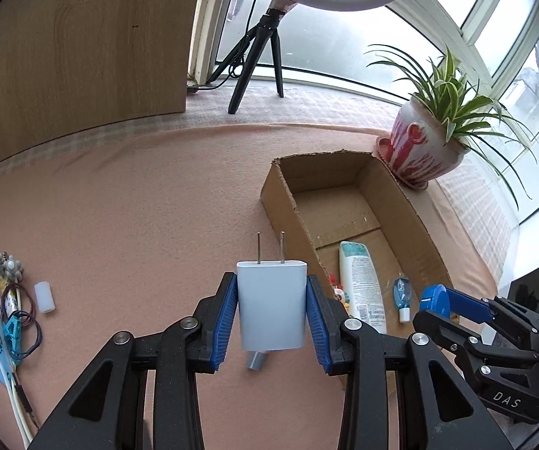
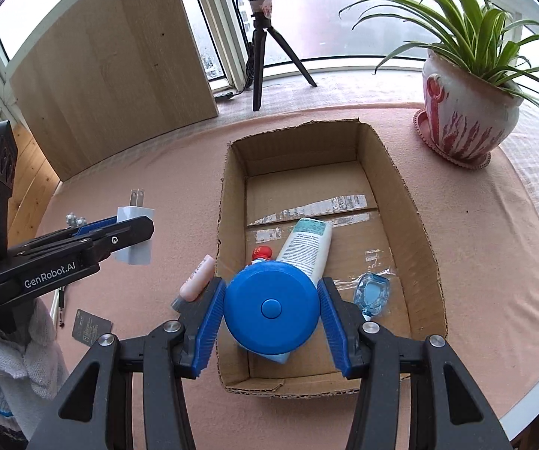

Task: Organize objects
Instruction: 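Carry charger and tape measure over the box and open both grippers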

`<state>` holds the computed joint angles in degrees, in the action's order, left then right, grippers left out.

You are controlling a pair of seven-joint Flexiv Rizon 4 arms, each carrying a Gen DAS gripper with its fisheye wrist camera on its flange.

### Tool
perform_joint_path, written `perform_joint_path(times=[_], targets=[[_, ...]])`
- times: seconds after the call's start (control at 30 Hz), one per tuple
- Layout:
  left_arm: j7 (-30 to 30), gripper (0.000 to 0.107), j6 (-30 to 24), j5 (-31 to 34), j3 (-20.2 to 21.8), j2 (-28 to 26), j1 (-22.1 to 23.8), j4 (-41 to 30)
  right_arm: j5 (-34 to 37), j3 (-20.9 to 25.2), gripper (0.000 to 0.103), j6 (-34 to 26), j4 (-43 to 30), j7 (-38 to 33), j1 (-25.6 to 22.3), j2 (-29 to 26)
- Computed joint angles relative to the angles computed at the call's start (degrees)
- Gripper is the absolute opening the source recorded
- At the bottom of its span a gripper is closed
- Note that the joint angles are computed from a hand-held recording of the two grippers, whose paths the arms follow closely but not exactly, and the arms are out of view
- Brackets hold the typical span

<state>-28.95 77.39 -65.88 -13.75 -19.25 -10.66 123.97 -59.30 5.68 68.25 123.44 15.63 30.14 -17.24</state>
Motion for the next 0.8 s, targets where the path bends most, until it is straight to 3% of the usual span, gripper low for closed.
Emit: perform_joint_path(times=[0.2,0.53,0.8], targets=[[-5.3,0.039,-0.2,5.4,-1.0,-2.4,-2.1,-3.9,-0.9,-0.1,0.046,0.1,3.0,0.7,-1.5,1.6],[-20.2,0.039,0.4,23.9,0.2,-9.3,-3.9,-11.3,-3.1,-0.2,0.046,1.1,4.7,1.0,-4.0,2.4],[-26.7,0.04,0.7,31.8,-1.4,-11.4,-2.0,-13.5,-4.7,-0.7,0.046,3.0,4.9,2.4,-5.0,1.8]])
